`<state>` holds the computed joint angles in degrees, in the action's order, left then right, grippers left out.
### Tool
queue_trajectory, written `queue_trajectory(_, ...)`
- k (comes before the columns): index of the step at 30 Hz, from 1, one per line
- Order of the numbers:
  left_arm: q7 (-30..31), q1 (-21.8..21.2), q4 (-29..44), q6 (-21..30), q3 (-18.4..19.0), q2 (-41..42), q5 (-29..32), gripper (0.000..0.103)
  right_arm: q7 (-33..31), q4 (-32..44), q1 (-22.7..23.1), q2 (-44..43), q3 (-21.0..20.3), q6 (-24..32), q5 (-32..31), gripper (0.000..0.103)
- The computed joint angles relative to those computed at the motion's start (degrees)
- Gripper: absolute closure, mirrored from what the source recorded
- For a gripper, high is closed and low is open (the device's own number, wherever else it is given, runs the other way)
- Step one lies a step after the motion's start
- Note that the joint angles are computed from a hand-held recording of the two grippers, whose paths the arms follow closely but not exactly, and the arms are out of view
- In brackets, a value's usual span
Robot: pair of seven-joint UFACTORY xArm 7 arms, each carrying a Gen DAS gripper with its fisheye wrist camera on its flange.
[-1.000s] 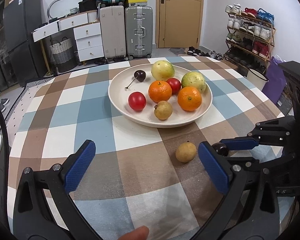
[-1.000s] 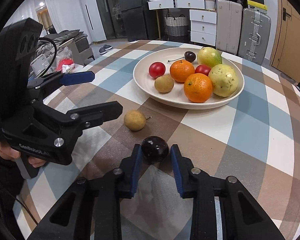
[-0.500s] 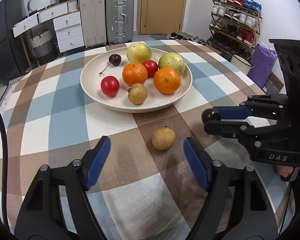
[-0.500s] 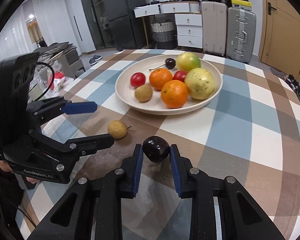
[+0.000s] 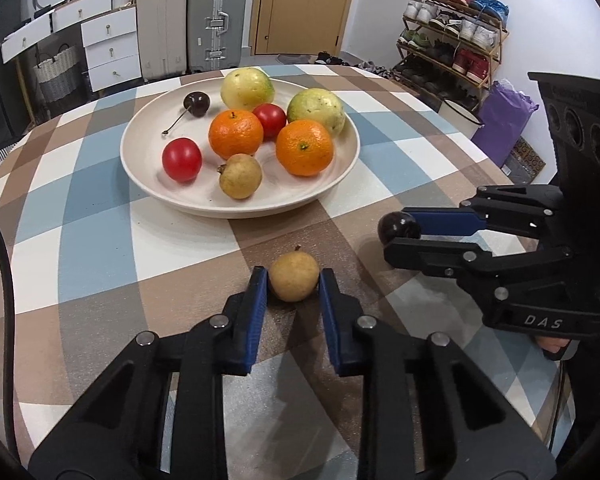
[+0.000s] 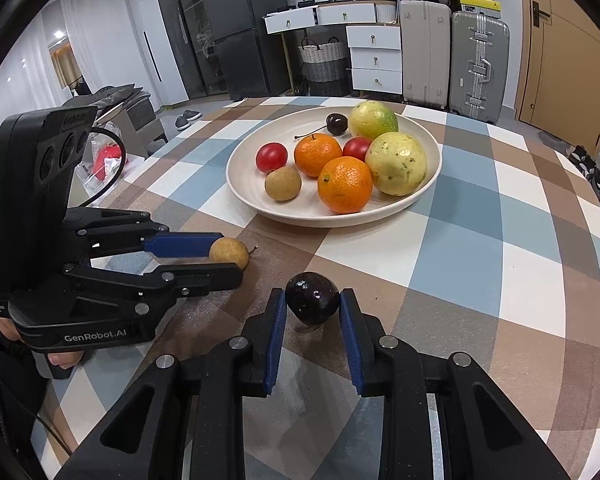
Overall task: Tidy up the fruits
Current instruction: 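Close the right gripper on the dark plum while the left gripper grasps the brown pear, then carry the plum with the right gripper onto the plate while the left gripper carries the pear there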
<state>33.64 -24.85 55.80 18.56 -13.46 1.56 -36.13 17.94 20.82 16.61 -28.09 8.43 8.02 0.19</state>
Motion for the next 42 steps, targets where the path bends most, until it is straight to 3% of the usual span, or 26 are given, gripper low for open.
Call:
queue_trajectory(15,4.22,-1.56,-3.11,-7.07,0.95,-3.21,-6.59,0.080,0.18,-1.05,0.23,-0.88,-0.46,-2.01,0.28,0.076)
queue_trajectory(24,3.66,-3.18,-4.40,-11.56,2.53,-5.43,-8.03,0.080,0.76,-1.62,0.11,-2.19,-1.04,-4.35,0.77,0.076)
queue_trajectory(38,-3.98,-4.99,-2.44,-15.88,4.54,-6.34,-1.10,0.080,2.85,1.12,-2.95,-3.66,0.12,-4.31,-0.03,0.076)
queue_trajectory(42,-11.47,-2.72,-1.39,-17.46,3.49,-4.92,7.09,0.080,3.51,3.03,-4.07,-2.14,0.99,-4.80,-0.56,0.076)
